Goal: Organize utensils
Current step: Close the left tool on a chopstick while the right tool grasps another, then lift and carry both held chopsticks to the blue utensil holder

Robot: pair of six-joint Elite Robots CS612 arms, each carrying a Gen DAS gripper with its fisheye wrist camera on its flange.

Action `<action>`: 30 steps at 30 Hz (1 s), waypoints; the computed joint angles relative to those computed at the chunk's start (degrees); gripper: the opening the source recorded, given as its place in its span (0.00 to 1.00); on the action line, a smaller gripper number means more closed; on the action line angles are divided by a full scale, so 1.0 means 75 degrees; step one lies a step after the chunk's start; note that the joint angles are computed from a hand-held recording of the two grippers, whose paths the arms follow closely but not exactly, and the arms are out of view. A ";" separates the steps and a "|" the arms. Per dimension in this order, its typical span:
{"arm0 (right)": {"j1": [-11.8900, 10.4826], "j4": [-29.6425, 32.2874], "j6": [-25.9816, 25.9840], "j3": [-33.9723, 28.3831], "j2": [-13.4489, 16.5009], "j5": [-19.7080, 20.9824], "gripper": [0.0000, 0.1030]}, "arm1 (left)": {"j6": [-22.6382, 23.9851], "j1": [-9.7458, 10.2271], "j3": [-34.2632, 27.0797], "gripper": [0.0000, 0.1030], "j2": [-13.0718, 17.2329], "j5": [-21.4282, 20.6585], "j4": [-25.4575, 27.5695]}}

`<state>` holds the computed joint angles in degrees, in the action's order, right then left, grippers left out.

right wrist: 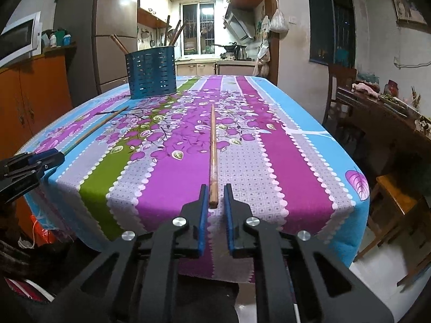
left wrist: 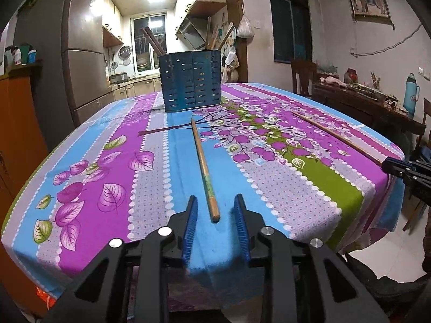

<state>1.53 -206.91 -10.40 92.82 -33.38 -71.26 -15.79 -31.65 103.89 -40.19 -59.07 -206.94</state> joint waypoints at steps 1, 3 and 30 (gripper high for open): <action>-0.0001 -0.0030 0.0021 -0.0008 0.0012 0.0011 0.09 | 0.0023 -0.0007 0.0000 0.24 0.0012 0.0000 -0.0038; 0.0002 -0.0102 0.0009 0.0004 0.0023 0.0014 0.07 | 0.0015 -0.0005 0.0002 0.24 0.0029 -0.0021 -0.0094; 0.0019 -0.0351 0.0202 0.0094 -0.0025 -0.0011 0.05 | -0.0058 -0.0071 0.0209 0.07 -0.0019 0.0442 -0.0476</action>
<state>1.67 -209.55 -8.88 93.52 -33.57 -71.34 -16.22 -32.18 105.45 -40.33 -55.76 -210.51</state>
